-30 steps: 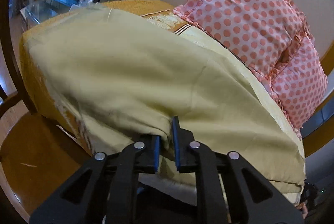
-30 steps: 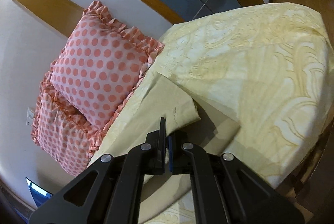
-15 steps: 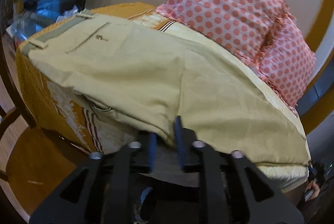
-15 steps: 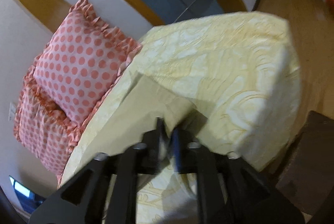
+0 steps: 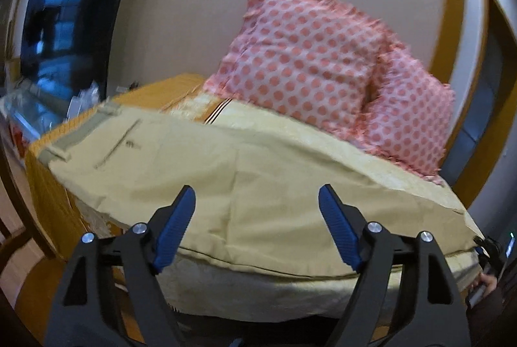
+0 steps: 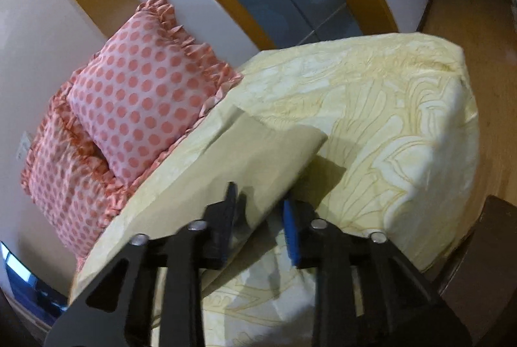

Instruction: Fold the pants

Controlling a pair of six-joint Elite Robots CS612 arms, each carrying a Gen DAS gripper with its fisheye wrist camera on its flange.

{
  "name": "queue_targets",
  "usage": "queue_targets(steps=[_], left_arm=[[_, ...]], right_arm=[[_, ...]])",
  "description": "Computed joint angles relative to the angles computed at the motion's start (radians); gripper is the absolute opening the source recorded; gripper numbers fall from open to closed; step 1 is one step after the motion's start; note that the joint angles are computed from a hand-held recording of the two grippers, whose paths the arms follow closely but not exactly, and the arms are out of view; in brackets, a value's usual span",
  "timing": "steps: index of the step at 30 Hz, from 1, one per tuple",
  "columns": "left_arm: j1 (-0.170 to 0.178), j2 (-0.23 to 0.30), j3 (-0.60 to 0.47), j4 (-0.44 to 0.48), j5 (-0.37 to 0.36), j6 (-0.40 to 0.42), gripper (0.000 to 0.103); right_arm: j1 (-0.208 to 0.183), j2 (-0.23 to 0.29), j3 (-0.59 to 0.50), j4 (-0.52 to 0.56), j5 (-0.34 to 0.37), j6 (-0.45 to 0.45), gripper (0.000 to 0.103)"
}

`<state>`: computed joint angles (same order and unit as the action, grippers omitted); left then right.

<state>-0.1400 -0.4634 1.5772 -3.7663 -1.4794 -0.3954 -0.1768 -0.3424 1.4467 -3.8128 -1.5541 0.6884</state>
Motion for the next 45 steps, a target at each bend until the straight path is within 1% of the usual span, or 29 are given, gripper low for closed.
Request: queue_targets(steps=[1,3,5,9,11,12,14,15,17,18,20,21,22,23,24,25,26,27,28,29,30,31,33,34,35,36,38,42,45], left_arm=[[0.004,0.006,-0.011,0.023,0.003,-0.014,0.078],[0.013,0.023,-0.037,0.080,0.016,-0.063,0.078],[0.023,0.040,-0.055,0.104,0.005,-0.104,0.078],[0.021,0.051,-0.064,0.092,0.017,-0.091,0.081],[0.016,0.055,-0.066,0.089,0.035,-0.079,0.083],[0.013,0.056,-0.068,0.088,0.044,-0.075,0.084],[0.008,0.057,-0.068,0.085,0.063,-0.070,0.084],[0.008,0.056,-0.066,0.080,0.064,-0.075,0.084],[0.010,0.051,-0.055,0.050,0.058,-0.101,0.084],[0.011,0.047,-0.047,0.036,0.066,-0.113,0.084],[0.012,0.038,-0.027,0.012,0.106,-0.126,0.084],[0.013,0.034,-0.014,0.001,0.135,-0.135,0.084],[0.015,0.030,-0.006,-0.004,0.157,-0.143,0.084],[0.019,0.027,0.006,-0.010,0.185,-0.158,0.084],[0.025,0.024,0.016,-0.013,0.205,-0.174,0.084],[0.029,0.022,0.024,-0.011,0.225,-0.191,0.084],[0.037,0.022,0.030,-0.004,0.249,-0.216,0.084],[0.044,0.022,0.033,0.008,0.265,-0.240,0.084],[0.051,0.023,0.034,0.020,0.279,-0.268,0.084],[0.057,0.024,0.033,0.027,0.284,-0.289,0.084],[0.063,0.026,0.030,0.034,0.285,-0.308,0.084],[0.069,0.027,0.029,0.042,0.285,-0.328,0.084],[0.084,0.030,0.018,0.063,0.273,-0.373,0.084],[0.088,0.031,0.015,0.066,0.267,-0.379,0.084],[0.095,0.031,0.008,0.079,0.256,-0.389,0.084],[0.101,0.034,-0.003,0.092,0.239,-0.397,0.084],[0.109,0.035,-0.016,0.123,0.220,-0.402,0.083],[0.113,0.043,-0.040,0.135,0.205,-0.406,0.083],[0.108,0.047,-0.052,0.131,0.223,-0.391,0.083]], right_arm=[[-0.002,0.011,-0.009,-0.037,0.012,-0.027,0.005],[0.004,0.013,-0.017,-0.043,-0.004,-0.059,0.005],[0.009,0.010,-0.030,-0.040,0.000,-0.087,0.005],[0.026,0.003,-0.090,-0.060,0.112,-0.143,0.005],[0.048,0.004,-0.141,-0.064,0.205,-0.191,0.005],[0.066,0.008,-0.180,-0.059,0.279,-0.221,0.004],[0.093,0.021,-0.242,-0.033,0.391,-0.257,0.004],[0.117,0.034,-0.290,0.004,0.482,-0.287,0.004],[0.150,0.053,-0.349,0.079,0.599,-0.352,0.004],[0.175,0.064,-0.379,0.164,0.670,-0.431,0.004],[0.211,0.058,-0.380,0.353,0.707,-0.633,0.004],[0.232,0.051,-0.372,0.457,0.696,-0.737,0.004],[0.255,0.040,-0.355,0.562,0.657,-0.842,0.005],[0.267,0.028,-0.342,0.648,0.629,-0.924,0.006],[0.272,0.022,-0.335,0.704,0.625,-0.964,0.011],[0.272,0.018,-0.326,0.730,0.640,-0.970,0.015],[0.267,0.018,-0.320,0.714,0.661,-0.959,0.024],[0.261,0.019,-0.313,0.665,0.678,-0.928,0.033],[0.256,0.025,-0.310,0.576,0.676,-0.867,0.034],[0.255,0.030,-0.313,0.519,0.655,-0.819,0.035],[0.256,0.033,-0.321,0.495,0.610,-0.784,0.035],[0.263,0.036,-0.335,0.513,0.523,-0.762,0.035],[0.279,0.038,-0.366,0.641,0.426,-0.787,0.036],[0.281,0.036,-0.369,0.675,0.429,-0.812,0.036],[0.281,0.030,-0.365,0.692,0.459,-0.846,0.036],[0.284,0.027,-0.361,0.722,0.470,-0.879,0.038],[0.292,0.022,-0.343,0.696,0.441,-0.914,0.044],[0.296,0.031,-0.345,0.669,0.461,-0.911,0.061],[0.307,0.029,-0.334,0.639,0.413,-0.963,0.069]])
